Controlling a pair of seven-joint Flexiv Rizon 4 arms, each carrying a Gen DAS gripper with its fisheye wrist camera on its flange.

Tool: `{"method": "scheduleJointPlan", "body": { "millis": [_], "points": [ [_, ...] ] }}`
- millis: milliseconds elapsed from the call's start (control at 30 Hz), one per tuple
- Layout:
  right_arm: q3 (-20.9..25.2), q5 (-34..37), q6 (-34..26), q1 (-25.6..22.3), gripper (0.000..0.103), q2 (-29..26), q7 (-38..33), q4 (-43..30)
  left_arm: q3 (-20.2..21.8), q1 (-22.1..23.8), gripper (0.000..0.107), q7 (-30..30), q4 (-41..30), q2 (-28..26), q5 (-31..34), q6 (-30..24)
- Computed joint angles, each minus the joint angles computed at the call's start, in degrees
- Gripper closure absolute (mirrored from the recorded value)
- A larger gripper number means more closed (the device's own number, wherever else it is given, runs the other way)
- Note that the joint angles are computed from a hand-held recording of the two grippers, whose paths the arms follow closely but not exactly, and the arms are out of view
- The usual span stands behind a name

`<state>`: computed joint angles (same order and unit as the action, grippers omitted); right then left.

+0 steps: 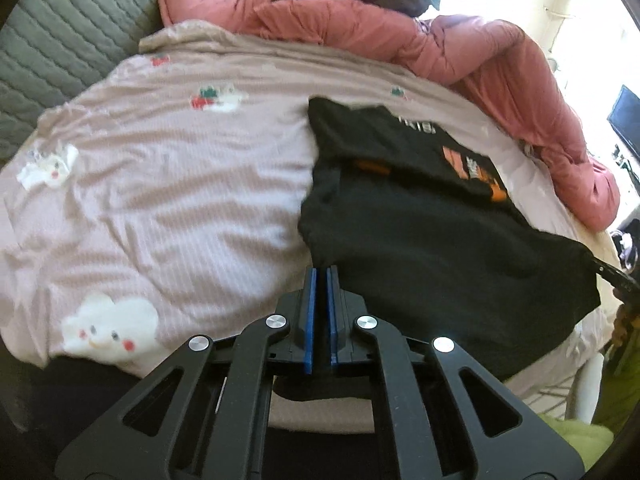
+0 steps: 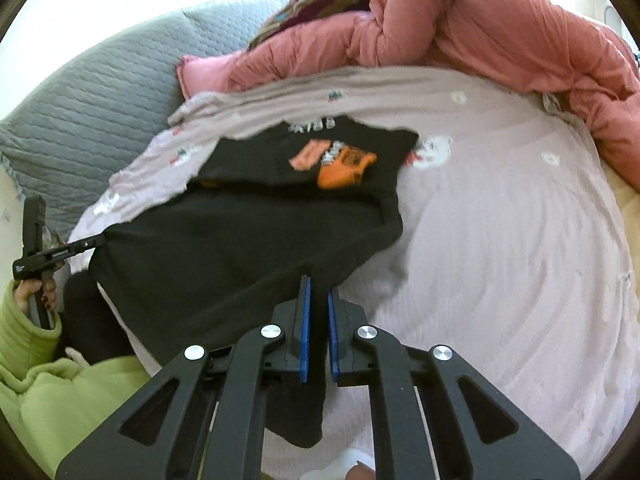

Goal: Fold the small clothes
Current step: 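Lift the shirt side with both grippers, fold it over the other half, release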

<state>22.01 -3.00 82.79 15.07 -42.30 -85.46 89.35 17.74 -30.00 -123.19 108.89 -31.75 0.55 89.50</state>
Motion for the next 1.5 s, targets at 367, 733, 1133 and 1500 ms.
{"method": "scheduleJointPlan", "body": {
  "millis": [367, 733, 1133, 1500],
  "points": [
    [-0.7, -1.46, 3.73, 0.05, 0.096, -3.29, 1.07, -7.07, 2.08, 0.89, 0.107, -1.31, -9.09, -1.81, 2.34, -4.59],
    [-6.12, -3.68, 2.51, 3.26, 0.096, -8.39, 8.17, -18.15, 0.92, 4.83, 0.107, -4.79, -20.83, -5.59, 5.75, -8.39],
    [-12.94, -6.0, -6.47, 7.39, 0.096, -17.69, 16.77, -34.52, -3.36, 11.38, 0.107, -2.5, -34.36, -14.74, 2.24, -10.0],
    [-17.33, -7.65, -22.74, 10.61, 0.096, -29.72, 19.63, -54.32, -5.71, 14.43, 0.106, -0.75, -41.17, -22.74, -0.38, -13.59]
  ]
}}
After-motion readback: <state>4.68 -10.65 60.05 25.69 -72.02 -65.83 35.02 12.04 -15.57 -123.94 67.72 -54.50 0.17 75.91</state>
